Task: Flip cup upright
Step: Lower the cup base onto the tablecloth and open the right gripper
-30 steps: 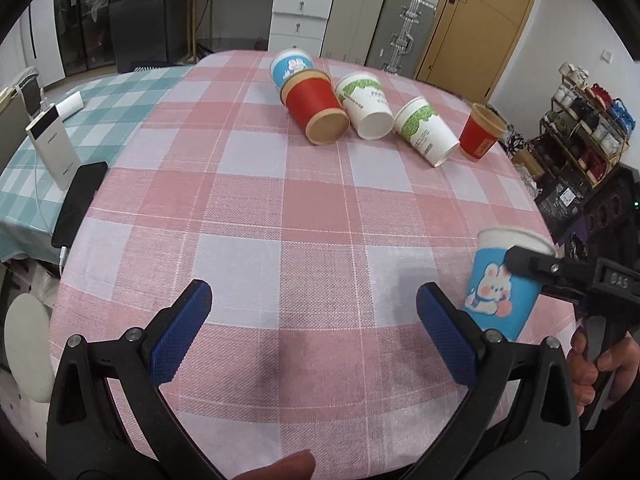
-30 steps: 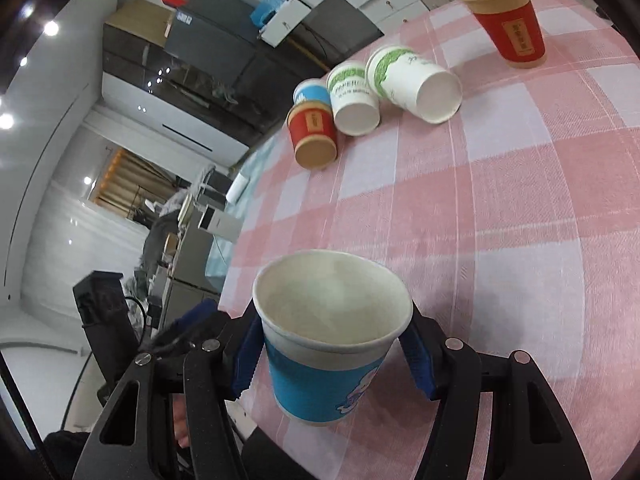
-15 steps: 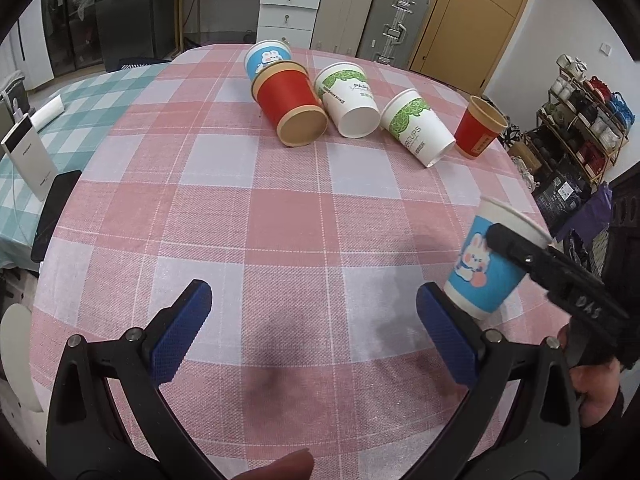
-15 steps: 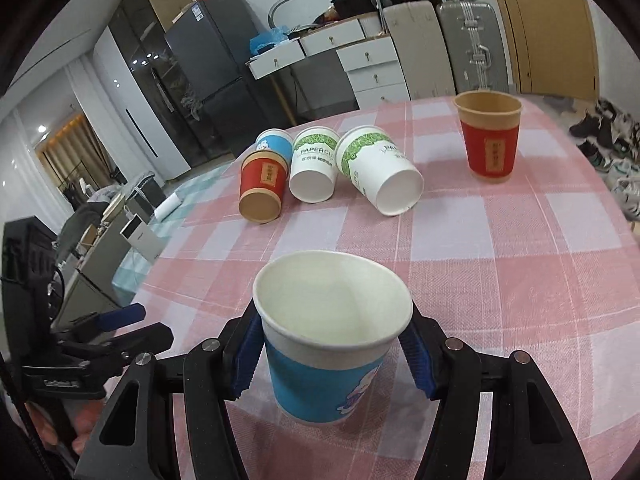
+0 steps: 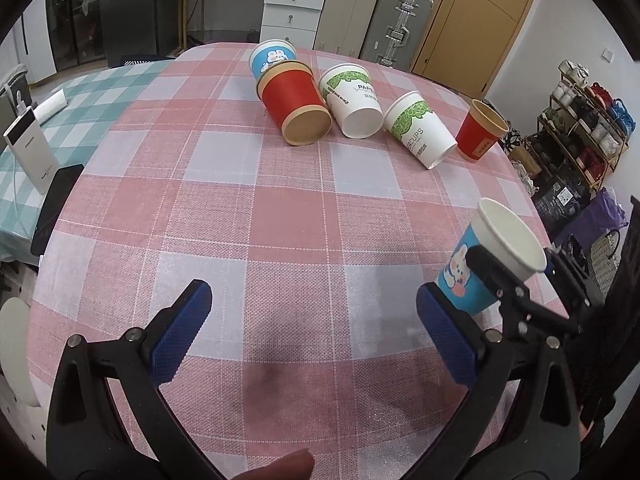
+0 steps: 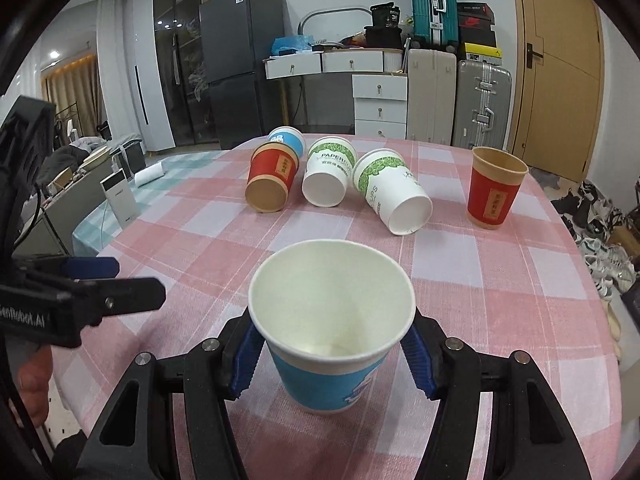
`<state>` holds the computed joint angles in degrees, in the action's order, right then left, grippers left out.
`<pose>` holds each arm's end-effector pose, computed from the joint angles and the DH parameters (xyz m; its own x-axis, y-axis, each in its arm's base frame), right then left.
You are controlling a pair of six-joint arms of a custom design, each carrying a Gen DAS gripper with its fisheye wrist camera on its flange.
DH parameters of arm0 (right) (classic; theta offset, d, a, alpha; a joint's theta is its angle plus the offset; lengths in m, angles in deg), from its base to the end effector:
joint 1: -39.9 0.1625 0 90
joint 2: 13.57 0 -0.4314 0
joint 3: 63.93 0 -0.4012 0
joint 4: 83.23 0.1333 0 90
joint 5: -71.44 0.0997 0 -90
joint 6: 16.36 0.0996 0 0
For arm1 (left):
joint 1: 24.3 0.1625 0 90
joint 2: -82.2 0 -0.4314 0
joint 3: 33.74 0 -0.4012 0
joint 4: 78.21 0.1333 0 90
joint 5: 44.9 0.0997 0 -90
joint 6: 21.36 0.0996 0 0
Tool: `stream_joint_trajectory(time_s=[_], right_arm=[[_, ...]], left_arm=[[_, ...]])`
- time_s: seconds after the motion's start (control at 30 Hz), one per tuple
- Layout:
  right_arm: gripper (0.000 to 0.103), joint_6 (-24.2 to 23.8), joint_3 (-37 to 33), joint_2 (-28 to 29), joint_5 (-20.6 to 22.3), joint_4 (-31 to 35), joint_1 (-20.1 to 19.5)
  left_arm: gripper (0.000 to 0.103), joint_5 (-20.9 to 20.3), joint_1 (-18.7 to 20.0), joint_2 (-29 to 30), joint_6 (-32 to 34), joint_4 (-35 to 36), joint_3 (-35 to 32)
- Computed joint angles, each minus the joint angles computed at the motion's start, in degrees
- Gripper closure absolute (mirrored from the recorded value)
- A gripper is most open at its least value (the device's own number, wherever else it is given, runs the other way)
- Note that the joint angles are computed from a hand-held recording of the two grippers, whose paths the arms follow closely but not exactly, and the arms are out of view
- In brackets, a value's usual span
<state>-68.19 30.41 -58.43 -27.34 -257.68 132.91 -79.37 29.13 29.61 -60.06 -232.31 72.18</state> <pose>0.1549 -0.6974 0.1383 -0.5789 -0.6214 0.5279 -0.8061 0.5336 -0.2559 -0.1905 -0.6184 0.1466 -0.7923 -0.3267 -0.5152 0.1152 0.7492 -0.6522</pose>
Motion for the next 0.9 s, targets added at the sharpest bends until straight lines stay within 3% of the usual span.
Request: stream_joint_trajectory(time_s=[0.2,0.27,0.33,0.53,0.67,0.73,0.9], right_arm=[[0.038,-1.8,1.6,-0.6,-1.0,-0.1,0.2],[0.033,-1.2,1.4,-0.9,-1.0,2.0,0.1],[0.018,0.4,0.7,-1.4,-1.6,6.0,0.1],[0.014,-0.1,5.0,-5.5,-2.0,8.0,-0.7],[0.014,-0.4,8.7,-9.7,0.9,5.2,-1.2],[0.008,0.0,10.0,-11.5,2.9,3.1,-1.1],[0.004,2.0,12.1,-15.6,10.3,1.1,-1.2]], left_arm=[[0.001,0.1,-0.3,-0.7,-1.1,0.5,0.9],[0.001,0.3,-0.5,-0.9,-1.2,0.5,1.1],[0.001,0.6,-0.8,-1.1,-1.5,0.9,1.3],[0.001,1.7,-1.7,-1.8,-2.6,1.7,2.0],[0.001,2.5,-2.8,-2.1,-2.4,1.6,2.4],[0.001,2.8,-3.4,-1.9,-1.9,1.4,2.3],[0.001,3.8,-5.5,-1.4,-0.7,1.4,2.0]])
